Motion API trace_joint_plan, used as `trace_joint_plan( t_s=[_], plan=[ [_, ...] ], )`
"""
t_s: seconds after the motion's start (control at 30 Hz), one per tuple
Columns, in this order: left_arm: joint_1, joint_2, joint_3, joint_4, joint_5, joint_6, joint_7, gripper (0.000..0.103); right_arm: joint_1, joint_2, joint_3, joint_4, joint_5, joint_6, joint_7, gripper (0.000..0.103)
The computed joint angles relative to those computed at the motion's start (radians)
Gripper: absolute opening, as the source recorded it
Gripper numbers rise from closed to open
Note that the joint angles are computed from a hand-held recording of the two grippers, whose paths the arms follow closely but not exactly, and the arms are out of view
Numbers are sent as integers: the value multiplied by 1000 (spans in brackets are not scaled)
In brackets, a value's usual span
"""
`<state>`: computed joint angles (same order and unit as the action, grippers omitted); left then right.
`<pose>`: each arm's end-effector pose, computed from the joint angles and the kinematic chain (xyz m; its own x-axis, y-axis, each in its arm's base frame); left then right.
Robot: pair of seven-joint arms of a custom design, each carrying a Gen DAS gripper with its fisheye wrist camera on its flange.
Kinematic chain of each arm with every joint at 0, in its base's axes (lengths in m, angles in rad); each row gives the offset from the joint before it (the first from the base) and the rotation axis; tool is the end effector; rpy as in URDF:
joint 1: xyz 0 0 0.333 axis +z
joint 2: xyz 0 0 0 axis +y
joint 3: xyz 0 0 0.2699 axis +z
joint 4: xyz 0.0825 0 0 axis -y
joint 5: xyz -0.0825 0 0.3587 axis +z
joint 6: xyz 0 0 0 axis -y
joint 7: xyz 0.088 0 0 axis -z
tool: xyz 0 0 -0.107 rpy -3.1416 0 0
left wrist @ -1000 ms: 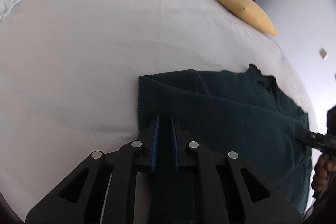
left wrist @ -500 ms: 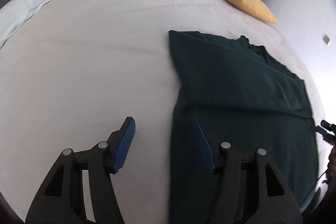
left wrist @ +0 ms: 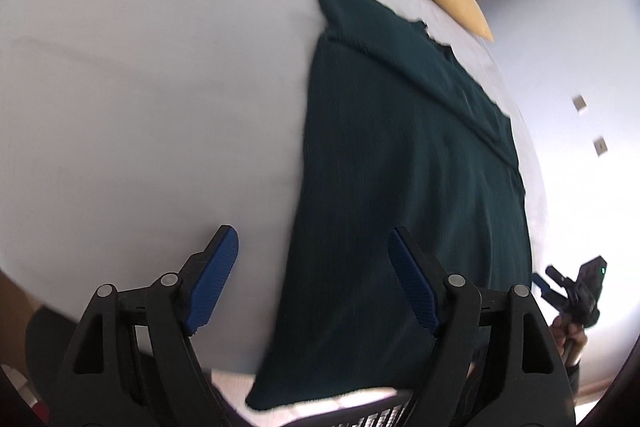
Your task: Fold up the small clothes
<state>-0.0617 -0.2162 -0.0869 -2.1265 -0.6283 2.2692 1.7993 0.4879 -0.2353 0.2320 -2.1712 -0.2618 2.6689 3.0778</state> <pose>0.5020 -0.0925 0.5072 -0.1406 -0.8713 0.4701 -0.9329 -0.0424 -0.3575 0.3806 0.3544 0.5382 -0.3385 -0.7223 -0.6031 -0.7170 0.6131 -0.3317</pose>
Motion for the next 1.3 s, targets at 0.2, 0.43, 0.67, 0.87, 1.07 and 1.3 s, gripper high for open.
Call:
trace_joint_plan(
  t_s=[0.2, 0.43, 0.67, 0.87, 1.07, 1.3],
  plan=[
    [10, -39, 32, -18, 2, -179, 81, 77, 29, -83, -4, -116, 60, 52, -3, 68],
    [38, -39, 50, -46, -61, -299, 132, 78, 64, -89, -23, -152, 142, 130, -56, 68],
    [59, 4, 53, -14, -102, -338, 172, 77, 110, -103, -43, -190, 255, 178, -122, 67],
    [68, 71, 31, 77, -60, -419, 161, 72, 117, -128, -38, -230, 286, 217, -104, 67],
    [81, 94, 29, 72, -83, -449, 147, 29, 147, -115, -58, -227, 329, 233, -141, 67],
    [80, 90, 20, 44, -112, -419, 152, 11, 173, -143, -66, -222, 380, 137, -161, 67]
  ],
)
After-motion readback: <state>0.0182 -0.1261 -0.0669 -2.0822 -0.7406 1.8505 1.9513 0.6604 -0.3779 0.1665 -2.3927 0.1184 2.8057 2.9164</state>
